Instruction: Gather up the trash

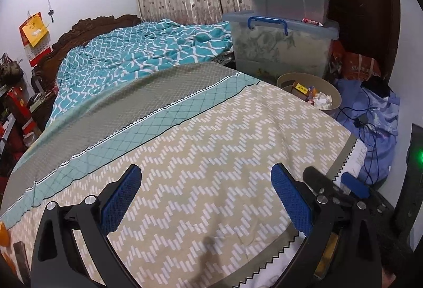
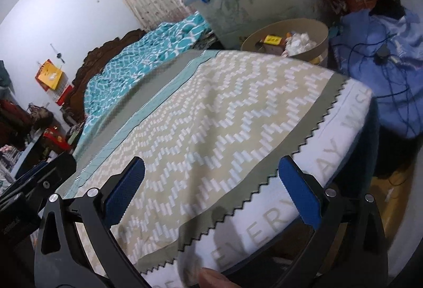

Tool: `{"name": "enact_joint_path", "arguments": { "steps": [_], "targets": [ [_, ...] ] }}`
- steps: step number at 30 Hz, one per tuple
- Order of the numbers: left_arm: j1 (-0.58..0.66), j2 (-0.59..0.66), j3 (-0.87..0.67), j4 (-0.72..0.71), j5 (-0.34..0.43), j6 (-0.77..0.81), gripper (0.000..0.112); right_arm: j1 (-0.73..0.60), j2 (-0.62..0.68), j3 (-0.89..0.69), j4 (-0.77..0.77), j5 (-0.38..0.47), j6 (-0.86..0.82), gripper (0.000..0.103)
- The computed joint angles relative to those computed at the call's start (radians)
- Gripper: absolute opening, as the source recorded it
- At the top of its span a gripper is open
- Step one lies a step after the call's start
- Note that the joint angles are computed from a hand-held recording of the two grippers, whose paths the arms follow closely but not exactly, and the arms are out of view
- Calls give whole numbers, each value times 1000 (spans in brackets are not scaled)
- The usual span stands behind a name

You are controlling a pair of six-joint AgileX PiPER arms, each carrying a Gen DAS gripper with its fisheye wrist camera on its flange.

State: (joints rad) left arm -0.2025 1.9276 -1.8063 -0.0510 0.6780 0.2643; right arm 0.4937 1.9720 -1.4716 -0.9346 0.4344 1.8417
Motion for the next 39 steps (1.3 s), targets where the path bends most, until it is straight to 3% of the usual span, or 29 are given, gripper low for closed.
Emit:
{"name": "enact_joint_path", "arguments": {
  "steps": [3, 10, 21, 25, 29, 33, 39],
  "targets": [
    [9, 11, -6, 12, -19, -2, 95, -6, 15, -29, 47, 34, -53, 100],
    [66, 62, -81, -71, 10, 35, 95, -12, 16, -78, 99, 206, -135, 100],
    [102, 140, -227, -171, 42, 186, 95, 17, -2, -178, 146, 435, -243, 100],
    [115, 190, -344, -252, 129, 261, 95, 55, -4, -215, 139, 506, -247, 100],
    [111, 223, -428, -284, 210, 293, 95, 83, -4, -242, 136, 546, -251, 100],
    [109, 232, -439, -293, 240, 308, 95, 92, 2, -267, 164, 557, -262, 100],
    [108, 199, -358, -236, 189, 287, 95, 96, 28, -312, 216, 560, -298, 100]
  ]
}}
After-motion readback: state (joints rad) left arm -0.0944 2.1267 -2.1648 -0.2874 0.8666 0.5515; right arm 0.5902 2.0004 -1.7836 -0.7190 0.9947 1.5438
